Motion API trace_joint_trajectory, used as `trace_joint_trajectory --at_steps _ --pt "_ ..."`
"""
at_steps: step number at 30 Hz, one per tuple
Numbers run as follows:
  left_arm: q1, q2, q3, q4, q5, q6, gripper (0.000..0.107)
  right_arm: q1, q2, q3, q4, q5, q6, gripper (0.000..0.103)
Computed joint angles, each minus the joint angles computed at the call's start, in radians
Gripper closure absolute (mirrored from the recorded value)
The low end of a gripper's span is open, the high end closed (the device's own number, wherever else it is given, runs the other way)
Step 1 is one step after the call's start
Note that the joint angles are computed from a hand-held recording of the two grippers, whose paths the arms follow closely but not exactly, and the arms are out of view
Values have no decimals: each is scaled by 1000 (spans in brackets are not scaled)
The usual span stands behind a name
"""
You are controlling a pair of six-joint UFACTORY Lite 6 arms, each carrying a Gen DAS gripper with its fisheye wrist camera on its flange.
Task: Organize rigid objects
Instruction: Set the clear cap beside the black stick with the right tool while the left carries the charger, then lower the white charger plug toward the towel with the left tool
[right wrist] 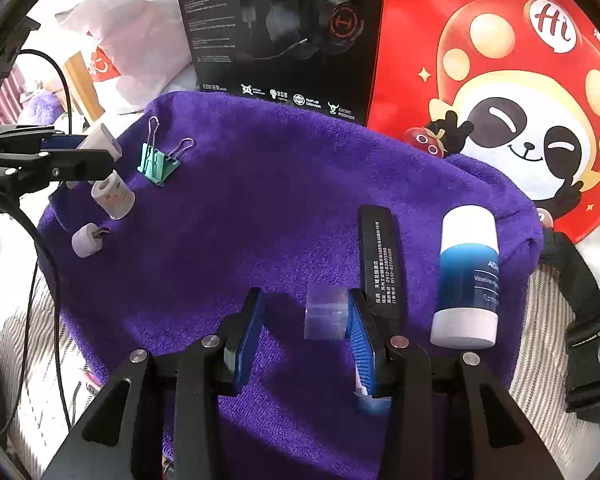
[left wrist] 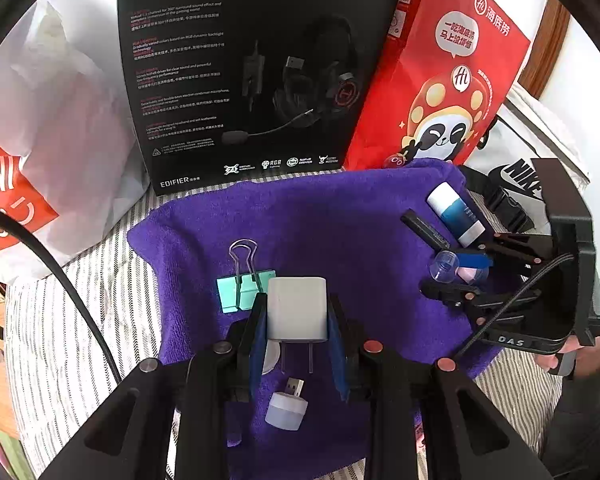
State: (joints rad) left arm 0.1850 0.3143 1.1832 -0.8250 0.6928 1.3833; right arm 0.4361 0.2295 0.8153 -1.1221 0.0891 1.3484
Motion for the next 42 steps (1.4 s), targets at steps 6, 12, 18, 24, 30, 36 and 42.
trace_joint_trajectory --at_steps 6,12,18,24,30,36,42 --pt "3 24 21 -4 26 -11 81 -8 -118 -51 111 25 -122 58" --pt "-66 -17 -69 -32 -92 29 81 -36 -282 -132 118 49 -125 57" --pt "-133 15 -103 -24 -222 19 81 -81 -384 -182 253 53 -259 57" --pt "-164 34 -125 -51 -280 52 81 -110 -416 -197 376 47 -390 57" --pt "-211 4 -186 -98 -373 110 81 -109 -434 -205 405 48 -423 57" --pt "-279 -25 -243 -167 -444 159 81 -114 -450 -215 429 58 -458 57" --pt "-294 -32 -249 -110 -447 88 72 -172 -533 -252 678 58 -725 56"
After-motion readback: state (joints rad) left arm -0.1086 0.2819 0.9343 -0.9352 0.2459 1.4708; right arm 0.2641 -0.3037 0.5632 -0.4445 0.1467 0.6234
